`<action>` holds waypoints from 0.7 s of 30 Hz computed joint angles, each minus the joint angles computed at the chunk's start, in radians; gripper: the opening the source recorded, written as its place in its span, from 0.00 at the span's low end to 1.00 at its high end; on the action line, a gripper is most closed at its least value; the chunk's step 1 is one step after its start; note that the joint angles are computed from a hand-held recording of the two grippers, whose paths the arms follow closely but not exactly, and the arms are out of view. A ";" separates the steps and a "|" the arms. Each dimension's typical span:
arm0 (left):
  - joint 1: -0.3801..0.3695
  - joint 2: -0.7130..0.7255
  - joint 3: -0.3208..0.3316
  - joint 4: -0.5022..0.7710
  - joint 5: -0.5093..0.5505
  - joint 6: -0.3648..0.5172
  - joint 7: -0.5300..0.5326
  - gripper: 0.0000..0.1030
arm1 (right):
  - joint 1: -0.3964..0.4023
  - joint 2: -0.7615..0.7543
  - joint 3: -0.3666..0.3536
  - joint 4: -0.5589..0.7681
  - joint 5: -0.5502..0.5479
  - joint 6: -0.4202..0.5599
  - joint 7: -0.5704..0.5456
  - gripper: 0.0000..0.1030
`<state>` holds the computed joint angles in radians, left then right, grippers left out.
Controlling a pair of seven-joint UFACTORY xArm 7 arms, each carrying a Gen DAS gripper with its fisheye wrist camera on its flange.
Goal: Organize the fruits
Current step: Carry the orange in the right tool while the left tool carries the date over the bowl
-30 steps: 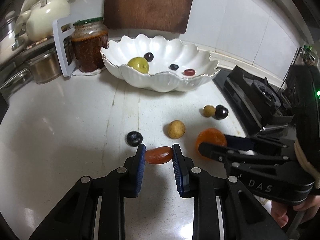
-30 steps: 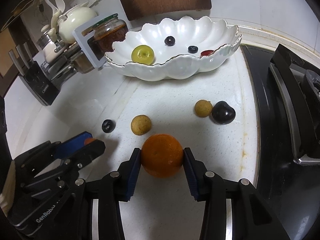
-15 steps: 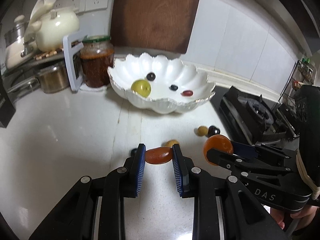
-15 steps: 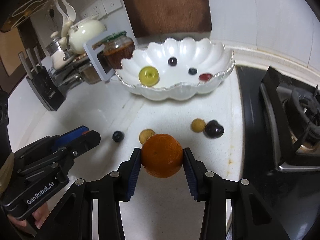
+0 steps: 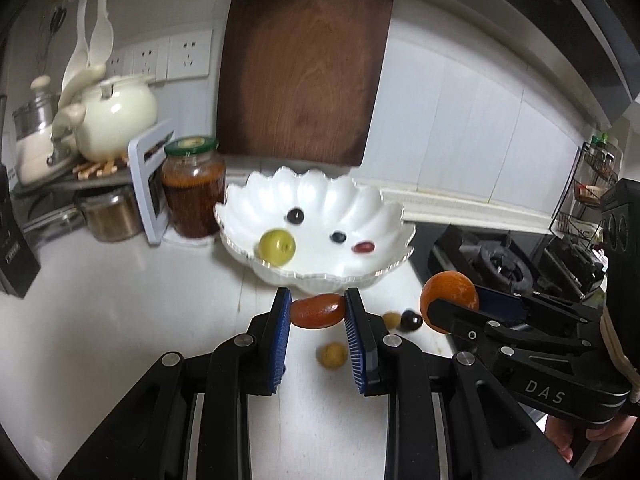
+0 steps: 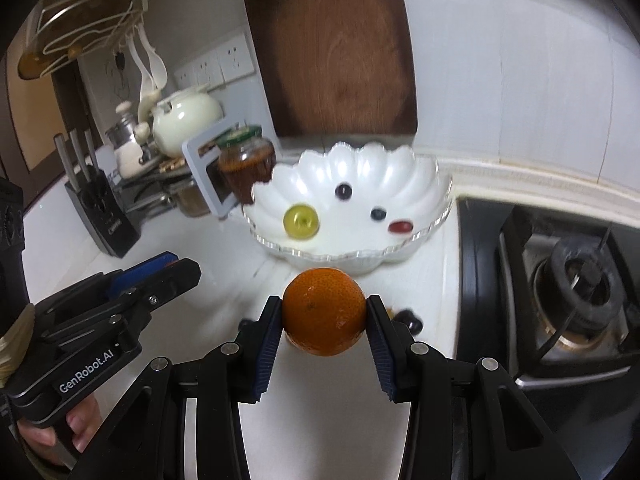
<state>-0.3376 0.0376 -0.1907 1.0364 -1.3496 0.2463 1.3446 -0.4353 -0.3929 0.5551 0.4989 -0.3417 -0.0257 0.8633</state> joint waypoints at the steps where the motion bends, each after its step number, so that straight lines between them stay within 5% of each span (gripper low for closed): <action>1: -0.001 0.002 -0.002 0.010 -0.011 -0.002 0.011 0.26 | -0.014 -0.003 0.010 0.004 -0.004 -0.002 0.004 0.42; 21: 0.003 0.088 -0.034 0.202 -0.052 -0.059 0.083 0.26 | -0.307 -0.030 0.199 0.108 0.029 -0.061 -0.016 0.42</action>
<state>-0.3347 0.1252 -0.2250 1.2388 -1.4018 0.1869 1.4274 -0.7421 -0.4232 0.7543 0.6071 -0.3122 -0.0868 0.8476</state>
